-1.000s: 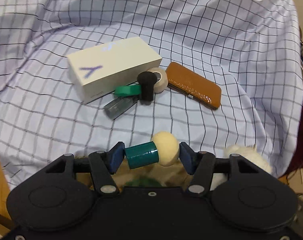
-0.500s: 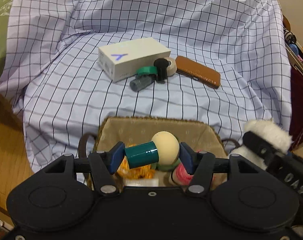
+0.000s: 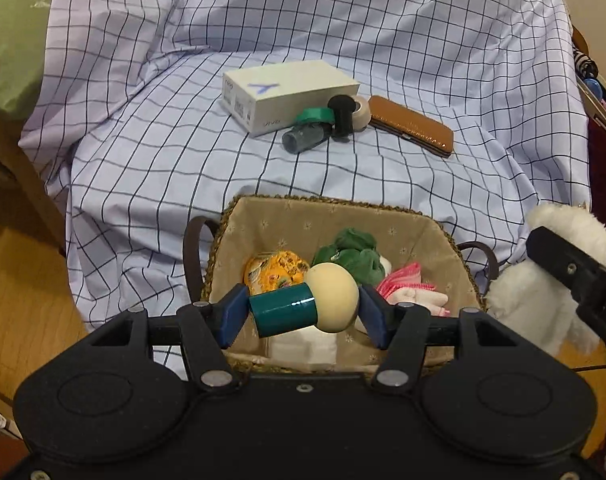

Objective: Organize soft objects
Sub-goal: 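Carry the sponge stick with the left tool while the right tool carries the lamb to the basket, then open the left tool to drop the sponge stick into the basket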

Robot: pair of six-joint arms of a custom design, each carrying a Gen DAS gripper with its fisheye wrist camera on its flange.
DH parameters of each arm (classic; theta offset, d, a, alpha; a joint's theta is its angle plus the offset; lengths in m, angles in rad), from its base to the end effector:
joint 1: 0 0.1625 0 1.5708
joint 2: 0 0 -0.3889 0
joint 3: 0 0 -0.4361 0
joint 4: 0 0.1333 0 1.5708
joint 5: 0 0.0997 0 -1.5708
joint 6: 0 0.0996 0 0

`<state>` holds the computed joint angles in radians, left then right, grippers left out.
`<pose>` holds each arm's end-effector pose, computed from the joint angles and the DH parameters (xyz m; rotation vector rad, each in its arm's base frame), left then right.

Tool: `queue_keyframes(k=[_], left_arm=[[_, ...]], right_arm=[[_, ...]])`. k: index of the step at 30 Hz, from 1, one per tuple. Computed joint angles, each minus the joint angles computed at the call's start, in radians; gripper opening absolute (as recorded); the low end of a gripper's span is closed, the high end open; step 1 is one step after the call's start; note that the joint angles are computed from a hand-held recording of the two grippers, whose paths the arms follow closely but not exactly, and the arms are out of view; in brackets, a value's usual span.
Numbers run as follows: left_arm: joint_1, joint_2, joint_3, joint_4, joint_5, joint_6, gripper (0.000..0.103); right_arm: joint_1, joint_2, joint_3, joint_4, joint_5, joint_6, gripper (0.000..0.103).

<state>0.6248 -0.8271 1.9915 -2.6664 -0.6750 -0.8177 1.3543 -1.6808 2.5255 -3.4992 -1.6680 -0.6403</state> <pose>-0.3071 -0.4817 -0.0208 0.1928 2.3849 -0.8349 0.0389 -0.3988 0.2647 0.4229 -2.2900 1.2275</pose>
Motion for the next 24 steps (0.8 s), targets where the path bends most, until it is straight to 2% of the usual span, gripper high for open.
queue_keyframes(k=[14,18,24], left_arm=[[0.002,0.020,-0.009,0.057,-0.016,-0.006,0.057],[-0.001,0.018,-0.004,0.050,-0.005,-0.009,0.065],[-0.003,0.010,0.001,0.062,0.016,-0.042,0.066]], right_arm=[[-0.006,-0.001,-0.002,0.014,0.012,0.012,0.043],[-0.007,-0.003,-0.003,0.020,0.015,0.010,0.043],[-0.007,0.004,-0.013,0.034,0.018,0.006,0.043]])
